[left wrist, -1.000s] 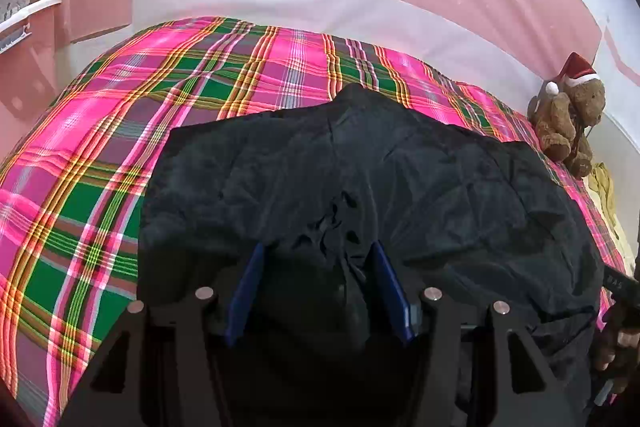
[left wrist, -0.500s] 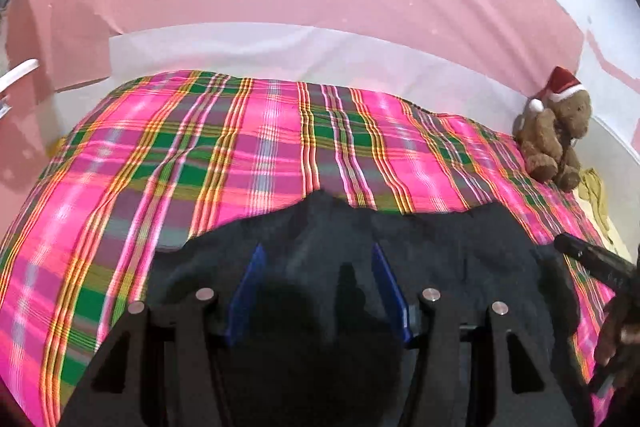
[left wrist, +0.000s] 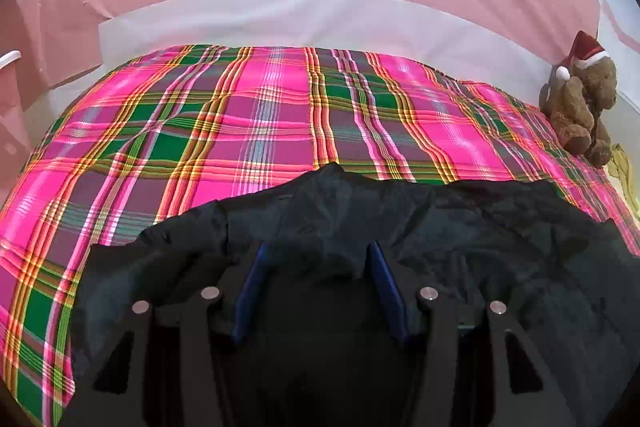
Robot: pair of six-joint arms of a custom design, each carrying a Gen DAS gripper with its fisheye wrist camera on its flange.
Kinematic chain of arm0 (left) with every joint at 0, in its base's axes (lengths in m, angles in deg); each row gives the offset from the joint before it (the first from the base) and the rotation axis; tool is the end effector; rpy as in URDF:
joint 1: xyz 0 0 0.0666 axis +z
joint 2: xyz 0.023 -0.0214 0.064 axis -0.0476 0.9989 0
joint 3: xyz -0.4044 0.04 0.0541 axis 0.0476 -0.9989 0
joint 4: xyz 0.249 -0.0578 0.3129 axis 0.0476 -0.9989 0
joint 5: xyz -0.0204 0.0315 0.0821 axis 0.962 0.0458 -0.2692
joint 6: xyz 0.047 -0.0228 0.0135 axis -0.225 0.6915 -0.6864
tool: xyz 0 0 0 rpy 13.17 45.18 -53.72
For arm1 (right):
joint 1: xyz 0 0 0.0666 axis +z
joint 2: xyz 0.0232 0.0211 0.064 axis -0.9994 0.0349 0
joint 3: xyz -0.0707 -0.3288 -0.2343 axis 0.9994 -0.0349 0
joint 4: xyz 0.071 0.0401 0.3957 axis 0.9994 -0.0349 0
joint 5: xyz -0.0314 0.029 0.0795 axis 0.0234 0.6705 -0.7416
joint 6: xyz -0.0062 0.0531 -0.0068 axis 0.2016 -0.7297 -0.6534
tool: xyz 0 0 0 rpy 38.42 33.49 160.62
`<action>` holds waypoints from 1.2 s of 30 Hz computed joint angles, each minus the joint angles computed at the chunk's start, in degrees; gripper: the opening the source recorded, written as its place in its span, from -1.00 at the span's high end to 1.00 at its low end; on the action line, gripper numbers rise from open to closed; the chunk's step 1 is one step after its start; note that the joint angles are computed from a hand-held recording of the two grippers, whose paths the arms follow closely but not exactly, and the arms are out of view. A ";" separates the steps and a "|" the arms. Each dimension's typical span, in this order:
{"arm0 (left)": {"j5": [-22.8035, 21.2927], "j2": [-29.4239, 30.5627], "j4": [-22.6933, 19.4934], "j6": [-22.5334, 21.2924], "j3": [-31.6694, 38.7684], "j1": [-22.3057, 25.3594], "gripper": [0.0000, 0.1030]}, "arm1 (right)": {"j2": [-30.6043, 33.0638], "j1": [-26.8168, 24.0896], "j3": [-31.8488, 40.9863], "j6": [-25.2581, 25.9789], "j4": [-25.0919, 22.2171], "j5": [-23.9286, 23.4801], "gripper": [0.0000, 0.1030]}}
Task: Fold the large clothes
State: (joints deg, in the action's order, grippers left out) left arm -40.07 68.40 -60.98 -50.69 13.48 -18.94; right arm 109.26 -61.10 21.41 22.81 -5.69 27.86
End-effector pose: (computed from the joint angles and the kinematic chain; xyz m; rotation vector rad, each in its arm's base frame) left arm 0.3865 -0.1158 0.4301 0.2694 2.2930 -0.2784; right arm 0.3381 0.1609 0.4079 0.2181 2.4232 0.1446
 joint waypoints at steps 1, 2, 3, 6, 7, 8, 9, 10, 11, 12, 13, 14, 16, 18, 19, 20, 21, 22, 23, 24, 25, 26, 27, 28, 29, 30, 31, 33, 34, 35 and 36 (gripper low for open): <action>0.04 -0.19 -1.67 0.17 0.80 0.13 -0.07 | 0.36 0.22 0.89 -0.18 -1.16 0.44 0.51; 0.98 -1.06 -3.37 0.81 1.45 0.58 -0.04 | 0.49 0.92 2.35 -0.88 -3.72 1.95 0.51; 2.60 -2.26 -3.74 1.18 1.48 1.30 -0.04 | -0.22 2.03 3.58 -2.00 -5.89 3.72 0.51; 5.63 -7.28 -4.47 0.56 0.52 2.28 -0.04 | -6.22 5.66 3.26 -2.69 -4.37 6.20 0.47; 7.34 -9.21 -4.74 0.25 -0.19 2.37 -0.04 | -7.75 7.51 3.37 -3.38 -4.26 7.33 0.47; 8.18 -10.88 -5.36 -0.21 -0.90 2.05 -0.04 | -8.76 9.32 3.50 -3.73 -3.91 7.72 0.47; 8.63 -12.09 -5.72 -0.61 -1.61 1.71 -0.04 | -9.81 11.78 3.50 -3.71 -3.19 7.72 0.47; 9.03 -13.29 -6.14 -0.82 -2.56 1.24 -0.04 | -9.97 14.00 3.64 -3.71 -2.88 8.09 0.47; 9.16 -13.87 -6.66 -0.88 -3.29 0.72 -0.04 | -9.91 15.78 3.63 -3.71 -2.70 8.30 0.47; 8.59 -13.93 -7.06 -0.92 -3.80 0.01 -0.04 | -9.61 17.04 3.52 -3.76 -2.57 7.94 0.47; 6.92 -13.61 -7.52 -1.00 -4.46 -0.97 -0.05 | -8.81 18.04 3.34 -3.84 -2.71 7.13 0.47; 5.99 -12.99 -7.60 -0.57 -5.00 -1.58 -0.05 | -7.16 18.31 3.48 -3.95 -3.84 6.59 0.47; 6.56 -12.26 -7.39 -0.43 -5.28 -1.61 -0.05 | -4.64 17.36 2.78 -4.64 -5.73 5.27 0.47; 6.69 -12.16 -8.85 -0.54 -4.33 -1.56 -0.04 | -5.33 15.73 0.77 -5.37 -3.80 3.22 0.49; 6.81 -12.49 -9.93 -0.69 -3.78 -1.43 -0.04 | -5.58 15.40 1.03 -5.94 -4.40 2.70 0.50; 7.23 -13.19 -10.87 -0.72 -3.37 -1.17 -0.01 | -5.59 15.69 2.08 -6.67 -6.22 3.18 0.50; 8.86 -14.72 -11.40 -0.76 -3.28 -0.65 -0.01 | -5.85 16.73 3.31 -7.49 -8.31 4.71 0.49; 10.70 -16.33 -11.59 -0.98 -3.55 -0.19 -0.01 | -6.29 17.48 3.75 -7.54 -8.76 5.63 0.48; 11.91 -17.68 -11.76 -1.25 -3.88 0.09 -0.01 | -7.61 19.22 3.88 -7.47 -8.53 6.98 0.47; 12.69 -19.36 -12.01 -1.57 -4.52 -0.09 -0.01 | -8.54 20.78 3.85 -7.45 -8.14 8.02 0.47; 13.01 -20.18 -12.40 -1.64 -4.97 -0.49 -0.01 | -9.25 22.87 3.89 -7.81 -8.08 9.17 0.47; 13.16 -20.55 -12.99 -1.55 -5.55 -1.14 -0.01 | -9.35 23.82 3.79 -8.08 -8.02 9.28 0.47; 12.53 -20.34 -13.33 -1.37 -6.03 -1.99 -0.01 | -9.27 24.72 3.40 -8.59 -7.86 8.93 0.47; 10.85 -19.83 -13.92 -1.08 -6.75 -3.22 -0.01 | -8.90 25.36 2.75 -9.10 -7.81 8.35 0.47; 9.31 -19.14 -14.47 -0.64 -7.49 -4.29 -0.01 | -8.02 25.39 2.34 -9.51 -8.21 7.77 0.47; 8.22 -18.83 -14.53 -0.42 -8.12 -5.04 -0.02 | -7.04 25.06 2.16 -10.04 -8.94 7.28 0.47; 6.53 -18.68 -14.22 -0.55 -8.94 -5.95 -0.02 | -6.17 24.82 1.55 -10.62 -9.44 6.77 0.47; 4.81 -18.40 -13.83 -0.57 -9.31 -6.95 -0.02 | -5.90 23.81 -0.32 -11.22 -8.42 5.44 0.47; 4.12 -18.19 -13.79 -0.56 -9.23 -7.38 -0.03 | -6.03 23.34 -0.85 -11.38 -7.69 4.91 0.47; 3.59 -17.86 -13.64 -0.46 -9.17 -7.71 -0.03 | -5.96 23.07 -1.11 -11.25 -7.38 4.80 0.47; 3.30 -17.64 -13.58 -0.37 -9.18 -7.85 -0.03 | -5.56 23.00 -1.03 -10.78 -7.56 5.22 0.47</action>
